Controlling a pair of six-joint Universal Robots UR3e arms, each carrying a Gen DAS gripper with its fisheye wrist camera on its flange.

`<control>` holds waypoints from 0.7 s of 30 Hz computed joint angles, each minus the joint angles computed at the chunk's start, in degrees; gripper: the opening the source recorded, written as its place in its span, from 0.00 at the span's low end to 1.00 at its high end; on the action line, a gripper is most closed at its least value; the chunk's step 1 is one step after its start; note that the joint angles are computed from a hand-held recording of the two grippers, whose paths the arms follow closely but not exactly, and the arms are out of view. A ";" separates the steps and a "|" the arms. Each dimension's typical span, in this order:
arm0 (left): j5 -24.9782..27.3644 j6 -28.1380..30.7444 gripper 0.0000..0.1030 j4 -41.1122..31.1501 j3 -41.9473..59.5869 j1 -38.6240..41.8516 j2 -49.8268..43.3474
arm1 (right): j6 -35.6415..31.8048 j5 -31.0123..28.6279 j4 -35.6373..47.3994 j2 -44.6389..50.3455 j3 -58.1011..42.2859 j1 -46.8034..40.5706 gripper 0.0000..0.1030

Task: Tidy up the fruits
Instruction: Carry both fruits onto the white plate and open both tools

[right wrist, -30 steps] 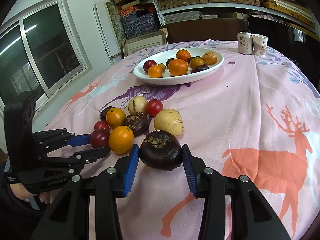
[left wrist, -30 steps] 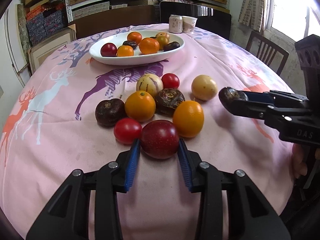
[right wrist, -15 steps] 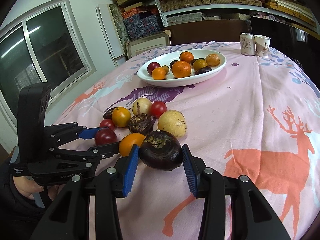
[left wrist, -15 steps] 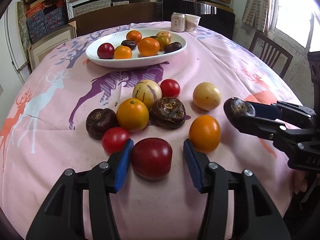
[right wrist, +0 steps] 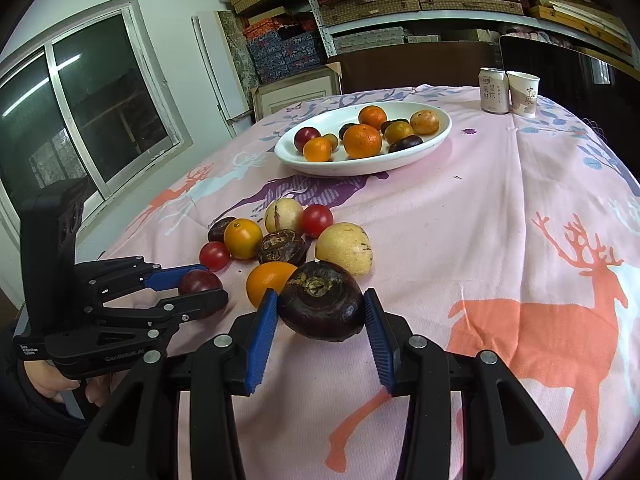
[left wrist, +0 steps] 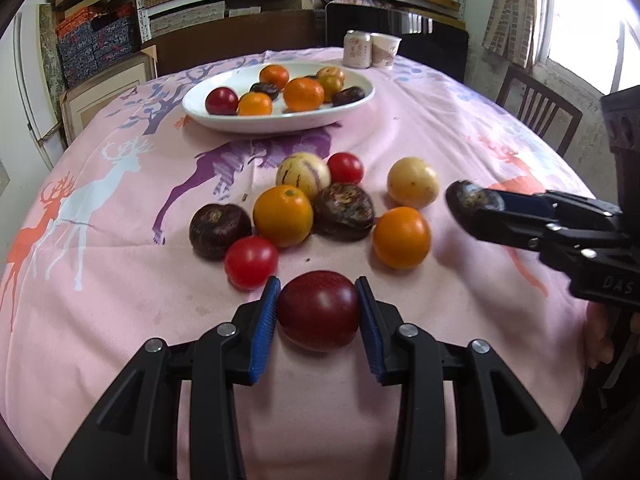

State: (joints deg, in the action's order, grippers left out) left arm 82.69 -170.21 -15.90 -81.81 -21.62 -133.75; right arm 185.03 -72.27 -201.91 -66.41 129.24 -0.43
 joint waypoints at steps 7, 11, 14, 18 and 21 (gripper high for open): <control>-0.80 -0.53 0.45 -1.73 1.28 0.46 -0.76 | -0.18 0.38 -0.14 -0.05 0.19 -0.28 0.43; -2.98 -1.77 0.37 -0.52 0.17 1.54 -0.32 | -0.23 0.59 -0.82 -0.05 0.57 -0.39 0.43; -3.93 -2.22 0.37 -0.19 -0.11 1.88 -0.23 | -0.21 0.61 -1.06 -0.04 0.68 -0.41 0.43; -5.47 -2.66 0.37 1.63 -1.92 2.12 0.74 | -0.11 0.50 -1.66 -0.10 0.94 -0.34 0.43; -6.26 -3.06 0.37 3.15 -3.73 2.26 2.08 | -0.09 0.52 -2.15 -0.14 1.15 -0.34 0.43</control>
